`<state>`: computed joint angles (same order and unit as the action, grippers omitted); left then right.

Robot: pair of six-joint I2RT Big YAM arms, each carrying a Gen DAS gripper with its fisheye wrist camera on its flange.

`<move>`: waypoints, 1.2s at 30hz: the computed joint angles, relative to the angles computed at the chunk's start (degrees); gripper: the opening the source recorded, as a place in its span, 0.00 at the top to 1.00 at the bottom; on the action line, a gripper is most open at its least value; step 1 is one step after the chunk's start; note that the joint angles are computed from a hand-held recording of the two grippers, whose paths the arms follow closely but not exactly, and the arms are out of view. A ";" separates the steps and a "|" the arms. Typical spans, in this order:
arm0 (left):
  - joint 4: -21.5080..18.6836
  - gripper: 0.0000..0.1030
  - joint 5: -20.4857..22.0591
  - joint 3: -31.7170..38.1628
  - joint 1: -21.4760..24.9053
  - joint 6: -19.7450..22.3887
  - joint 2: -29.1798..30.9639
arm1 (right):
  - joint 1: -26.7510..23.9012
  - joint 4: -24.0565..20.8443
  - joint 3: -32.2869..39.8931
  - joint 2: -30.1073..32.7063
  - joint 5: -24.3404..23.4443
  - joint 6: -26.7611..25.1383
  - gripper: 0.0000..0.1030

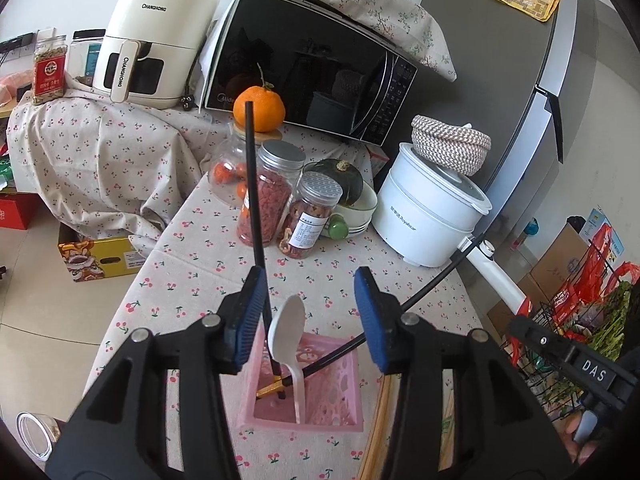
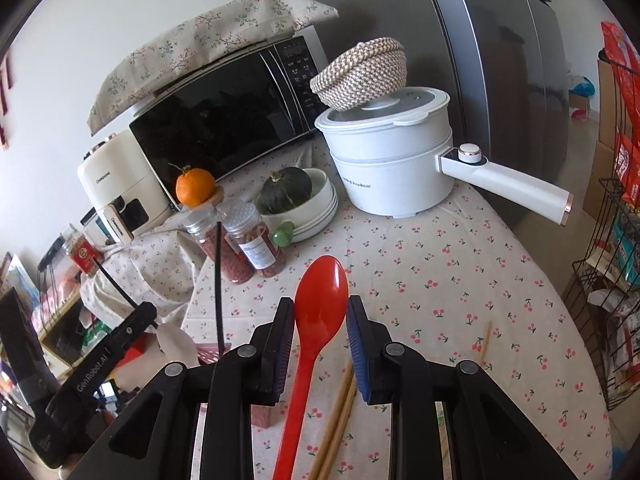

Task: Organize utensils
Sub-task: 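Lower the red plastic spoon into the pink basket and open the right tool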

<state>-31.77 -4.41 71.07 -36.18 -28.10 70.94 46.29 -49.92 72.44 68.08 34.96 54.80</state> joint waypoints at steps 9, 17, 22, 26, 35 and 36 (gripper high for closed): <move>-18.50 0.28 0.78 4.54 3.49 5.57 -3.24 | 6.46 7.98 6.37 5.98 17.91 -3.41 0.74; -21.61 0.28 2.98 3.18 9.36 7.73 -5.41 | 7.16 4.71 13.54 16.82 29.01 7.02 0.74; -22.47 0.28 5.85 3.36 11.14 8.09 -5.37 | 7.73 -4.06 18.84 22.77 34.03 13.94 0.74; -23.20 0.28 7.36 3.50 11.40 8.61 -5.17 | 8.05 -6.69 20.46 25.08 33.64 16.02 0.73; -25.52 0.28 9.03 3.95 11.18 9.19 -4.19 | 8.89 -2.28 16.67 20.69 29.12 13.02 0.55; -25.91 0.28 9.34 4.00 11.00 9.31 -4.08 | 9.00 -2.61 16.32 19.88 28.76 12.74 0.53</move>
